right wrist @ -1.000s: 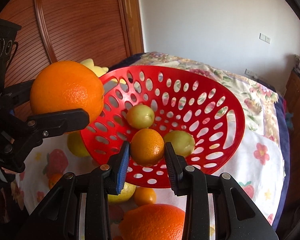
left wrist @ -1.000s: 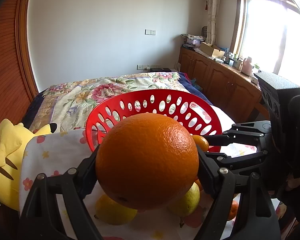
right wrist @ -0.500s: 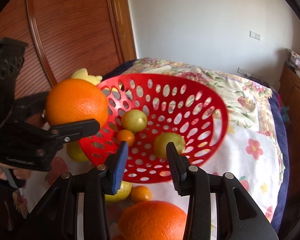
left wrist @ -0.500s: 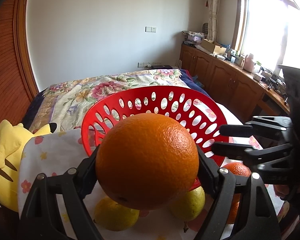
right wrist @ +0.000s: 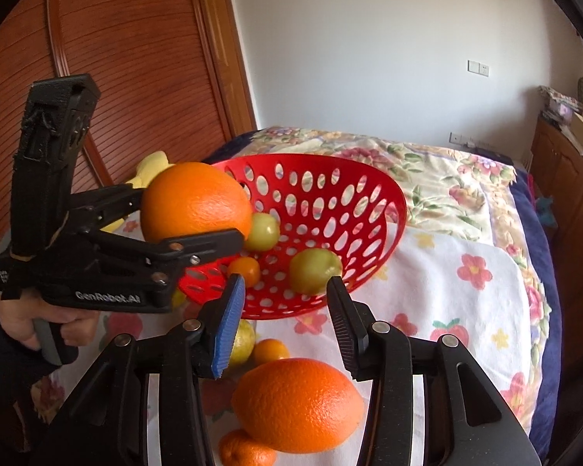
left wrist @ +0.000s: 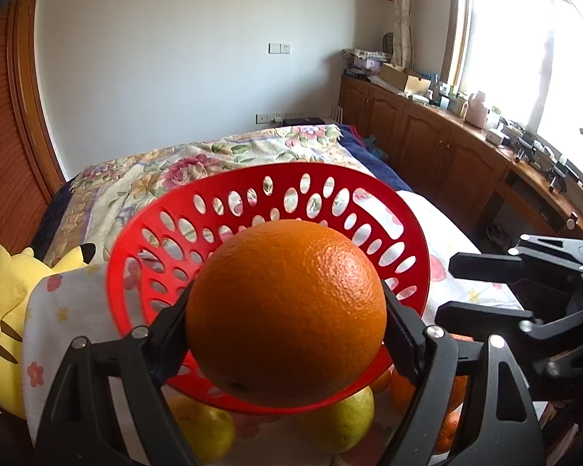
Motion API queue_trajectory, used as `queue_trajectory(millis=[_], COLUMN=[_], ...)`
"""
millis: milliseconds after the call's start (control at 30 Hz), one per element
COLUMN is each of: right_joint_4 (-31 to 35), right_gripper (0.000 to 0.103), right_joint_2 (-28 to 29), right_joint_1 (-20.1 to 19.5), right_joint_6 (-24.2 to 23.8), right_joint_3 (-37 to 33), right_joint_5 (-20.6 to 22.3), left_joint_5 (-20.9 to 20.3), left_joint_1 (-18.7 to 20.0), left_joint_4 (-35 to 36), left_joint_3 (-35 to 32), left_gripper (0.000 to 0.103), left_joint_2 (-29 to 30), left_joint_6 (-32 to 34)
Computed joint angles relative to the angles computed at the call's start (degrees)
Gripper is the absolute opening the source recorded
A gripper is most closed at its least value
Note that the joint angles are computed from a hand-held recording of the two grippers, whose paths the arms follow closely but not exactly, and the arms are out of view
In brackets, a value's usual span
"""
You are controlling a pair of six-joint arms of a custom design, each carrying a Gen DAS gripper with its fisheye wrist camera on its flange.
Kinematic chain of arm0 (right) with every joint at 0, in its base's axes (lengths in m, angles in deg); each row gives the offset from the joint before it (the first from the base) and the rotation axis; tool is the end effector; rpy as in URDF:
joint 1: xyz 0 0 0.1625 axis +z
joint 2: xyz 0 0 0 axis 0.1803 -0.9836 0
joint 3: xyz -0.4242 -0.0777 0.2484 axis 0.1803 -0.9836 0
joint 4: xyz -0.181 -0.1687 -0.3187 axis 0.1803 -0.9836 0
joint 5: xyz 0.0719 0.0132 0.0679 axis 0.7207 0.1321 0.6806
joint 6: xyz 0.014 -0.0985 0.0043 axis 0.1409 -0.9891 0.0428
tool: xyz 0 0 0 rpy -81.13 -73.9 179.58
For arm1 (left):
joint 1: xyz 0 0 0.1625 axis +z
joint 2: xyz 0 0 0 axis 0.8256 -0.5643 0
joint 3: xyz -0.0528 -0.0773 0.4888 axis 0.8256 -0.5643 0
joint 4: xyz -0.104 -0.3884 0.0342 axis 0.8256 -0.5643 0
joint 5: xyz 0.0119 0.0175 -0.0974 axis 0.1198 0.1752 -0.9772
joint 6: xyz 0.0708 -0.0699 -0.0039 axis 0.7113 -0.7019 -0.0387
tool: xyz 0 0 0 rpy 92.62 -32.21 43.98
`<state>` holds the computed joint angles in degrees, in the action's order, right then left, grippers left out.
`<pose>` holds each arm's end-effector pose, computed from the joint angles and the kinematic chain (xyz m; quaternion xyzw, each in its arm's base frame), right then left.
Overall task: Organize fruits
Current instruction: 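Lower the large orange into the red basket and open the left gripper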
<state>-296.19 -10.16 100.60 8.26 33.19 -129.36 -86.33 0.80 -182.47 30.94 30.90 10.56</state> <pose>0.2647 -0.5067 0.1382 0.1412 -0.8455 0.4019 0.3219 -0.2365 -0.6418 0.1554 0.5046 0.8399 -0.1614 0.1179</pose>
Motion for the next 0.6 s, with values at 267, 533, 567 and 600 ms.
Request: queue_trajectory(millis=[267,533,567,600], right_joint_4=[-1.15,-1.30,-1.24,-1.30], right_gripper=[0.046,0.049,0.050,0.050], right_joint_2=[-0.19,-0.13,-0.02,0.09], right_joint_1=[-0.29,-0.59,-0.61,-0.68], right_joint_6=[0.57,1.46,1.61,1.83], right_joint_3=[0.96,1.54,1.46,1.48], right_joint_5=[0.27,0.35,0.03,-0.11], left_joint_5=[2.40,5.49,5.53,5.62], left_joint_1=[-0.29,-0.59,-0.58,-0.54], left_joint_4=[-0.45,0.89,0.83,1.05], left_joint_3=[-0.05,-0.25,-0.16,-0.12], left_gripper=[0.083,0.084,0.084,0.084], left_joint_2=[1.32,2.19,2.29,2.34], left_joint_6=[-1.19,-2.42,-2.54,-2.76])
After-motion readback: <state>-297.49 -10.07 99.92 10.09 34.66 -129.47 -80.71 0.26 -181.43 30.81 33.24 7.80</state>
